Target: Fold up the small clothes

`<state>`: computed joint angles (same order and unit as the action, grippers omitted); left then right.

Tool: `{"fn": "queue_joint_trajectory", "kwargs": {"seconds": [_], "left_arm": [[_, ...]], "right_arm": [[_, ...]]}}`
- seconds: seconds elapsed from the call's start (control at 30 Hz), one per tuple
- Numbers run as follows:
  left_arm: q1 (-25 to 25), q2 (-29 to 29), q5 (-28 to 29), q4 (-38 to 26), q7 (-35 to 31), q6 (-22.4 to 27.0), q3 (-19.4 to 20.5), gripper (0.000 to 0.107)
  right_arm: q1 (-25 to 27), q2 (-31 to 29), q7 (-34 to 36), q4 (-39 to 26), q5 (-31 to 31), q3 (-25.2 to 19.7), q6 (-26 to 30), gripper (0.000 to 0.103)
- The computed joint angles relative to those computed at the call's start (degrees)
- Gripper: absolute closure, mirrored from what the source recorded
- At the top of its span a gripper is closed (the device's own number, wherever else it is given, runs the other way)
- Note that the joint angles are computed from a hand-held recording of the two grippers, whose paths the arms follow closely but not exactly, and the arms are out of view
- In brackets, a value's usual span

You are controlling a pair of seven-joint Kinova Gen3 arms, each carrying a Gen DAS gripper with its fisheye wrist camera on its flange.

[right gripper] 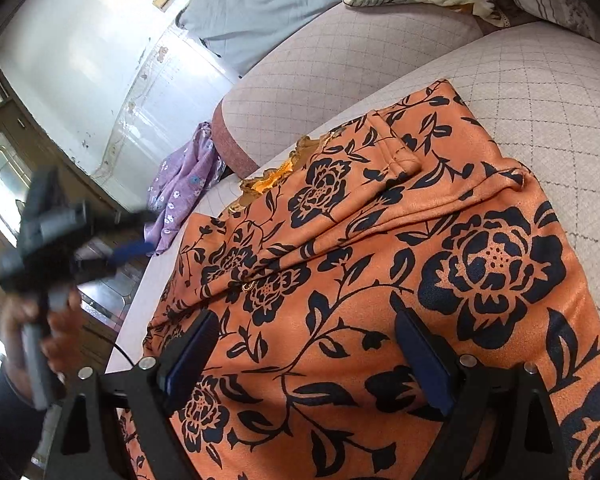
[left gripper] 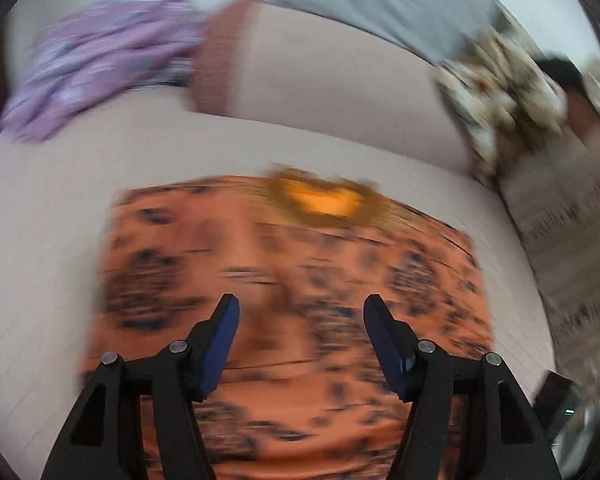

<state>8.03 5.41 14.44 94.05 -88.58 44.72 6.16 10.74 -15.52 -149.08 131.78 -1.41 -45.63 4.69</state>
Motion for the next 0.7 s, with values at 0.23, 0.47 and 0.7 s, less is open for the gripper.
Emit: {"fn": "queue_joint_trajectory", "kwargs": {"seconds": [0.23,0.47,0.7], "left_arm": [[-4.5,-1.6,-3.8,9.8,1.6,-8.6,-3.6,0.041],[-5.8,-1.8,-3.3,17.5,-0.1,-17.2,-3.7,0.041],[-8.8,-1.4,7.5,19.6,-10.2,-20.0,-3.3,0.037]], "right_arm": [[-13.3,-1.2,7.2,-4.4,-9.1,16.8,5.9,0.012],[-20.6,9.1,5.6,-14.5,-8.6,33.5,14.8,0.016],[-26.1,18.1,-7.7,-24.4,3.2,38.6,27.7,0.082]]}}
